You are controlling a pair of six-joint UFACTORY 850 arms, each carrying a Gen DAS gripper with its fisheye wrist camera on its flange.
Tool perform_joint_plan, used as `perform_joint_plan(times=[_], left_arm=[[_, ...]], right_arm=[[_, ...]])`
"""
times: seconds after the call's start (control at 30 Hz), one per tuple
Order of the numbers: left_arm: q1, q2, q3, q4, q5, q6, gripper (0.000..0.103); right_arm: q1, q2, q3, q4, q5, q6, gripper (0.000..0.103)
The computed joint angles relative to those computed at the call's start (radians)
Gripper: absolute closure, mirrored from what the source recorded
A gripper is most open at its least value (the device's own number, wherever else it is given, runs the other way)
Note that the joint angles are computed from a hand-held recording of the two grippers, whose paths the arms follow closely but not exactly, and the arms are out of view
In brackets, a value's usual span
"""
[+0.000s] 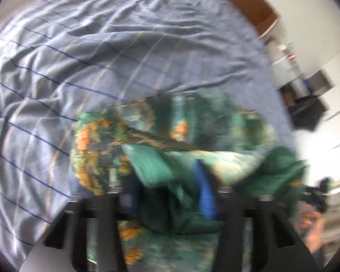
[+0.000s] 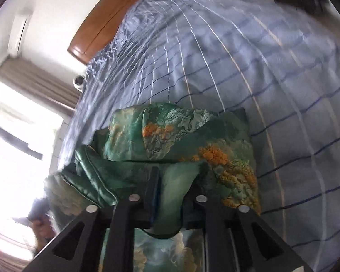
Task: Fold large clothes
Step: 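Grasp the hem with both tools and fold it up toward the collar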
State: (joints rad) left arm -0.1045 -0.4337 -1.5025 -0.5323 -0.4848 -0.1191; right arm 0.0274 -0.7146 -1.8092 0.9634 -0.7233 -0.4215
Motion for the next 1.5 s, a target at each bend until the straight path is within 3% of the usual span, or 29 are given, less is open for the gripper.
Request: perform_joint_plan(times=[0.07,0.1,0.17,0.27,0.4,0.43,0.47,0.5,0.53,0.6,0.63,0.8,0.87,1.0,1.07,1.17,1.23,1.33,1.5], left_arm=[[0.017,0.062,0.057,-0.084,0.056,0.098,0.010],[0.020,0.079,0.066,-0.063,0.078,0.090,0.007],[0.033,0.112,0.092,-0.081,0.091,0.131,0.005],[0.029,0.107,0.094,0.047,0.062,0.073,0.005],[-0.025,-0.005,-0.003,0.325,-0.031,-0.123,0.008],[-0.044,-0.027,-0.023,0.400,-0.031,-0.180,0.019],[-0.058,-0.046,-0.042,0.442,-0.037,-0.211,0.044],[-0.071,-0.059,-0.058,0.501,-0.055,-0.267,0.059],[-0.087,-0.076,-0.082,0.601,-0.088,-0.366,0.090],[-0.103,-0.069,-0.083,0.700,-0.099,-0.475,0.093],[-0.108,-0.049,-0.069,0.741,-0.085,-0.515,0.094],[-0.104,0.037,-0.042,0.909,-0.007,-0.669,0.095],[-0.116,0.033,-0.068,1.084,0.013,-0.819,0.095],[-0.147,-0.031,-0.115,1.466,-0.037,-1.124,0.095],[-0.142,-0.098,-0.154,1.479,-0.063,-1.140,0.094],[-0.114,-0.187,-0.171,1.365,-0.050,-1.082,0.094],[-0.112,-0.209,-0.139,1.392,-0.031,-1.120,0.093],[-0.122,-0.198,-0.087,1.511,0.004,-1.261,0.090],[-0.112,-0.190,-0.052,1.574,0.065,-1.347,0.089]], right_arm=[[-0.029,0.000,0.011,0.152,-0.076,-0.076,0.056],[-0.042,0.002,0.015,0.214,-0.109,-0.098,0.051],[-0.060,0.019,0.032,0.301,-0.138,-0.137,0.012],[-0.066,0.055,0.051,0.313,-0.104,-0.172,0.007],[0.010,0.054,0.001,-0.067,0.016,-0.067,0.007],[0.029,0.045,-0.018,-0.172,0.030,-0.015,0.007],[0.052,0.044,-0.019,-0.277,0.058,0.032,0.007],[0.081,0.041,-0.014,-0.365,0.099,0.065,0.007],[0.095,0.042,-0.009,-0.412,0.117,0.092,0.012],[0.129,0.041,-0.010,-0.579,0.148,0.227,0.051],[0.145,0.061,0.017,-0.684,0.183,0.295,0.083],[0.205,0.210,0.145,-1.167,0.385,0.604,0.089],[0.214,0.228,0.137,-1.327,0.431,0.729,0.089],[0.226,0.183,0.048,-1.605,0.454,1.022,0.089],[0.230,0.134,0.001,-1.692,0.425,1.095,0.089],[0.222,0.038,-0.068,-1.606,0.357,1.013,0.089],[0.220,-0.024,-0.101,-1.532,0.308,0.938,0.089],[0.216,-0.057,-0.067,-1.507,0.333,0.935,0.089],[0.197,-0.062,-0.027,-1.471,0.414,0.967,0.088]])
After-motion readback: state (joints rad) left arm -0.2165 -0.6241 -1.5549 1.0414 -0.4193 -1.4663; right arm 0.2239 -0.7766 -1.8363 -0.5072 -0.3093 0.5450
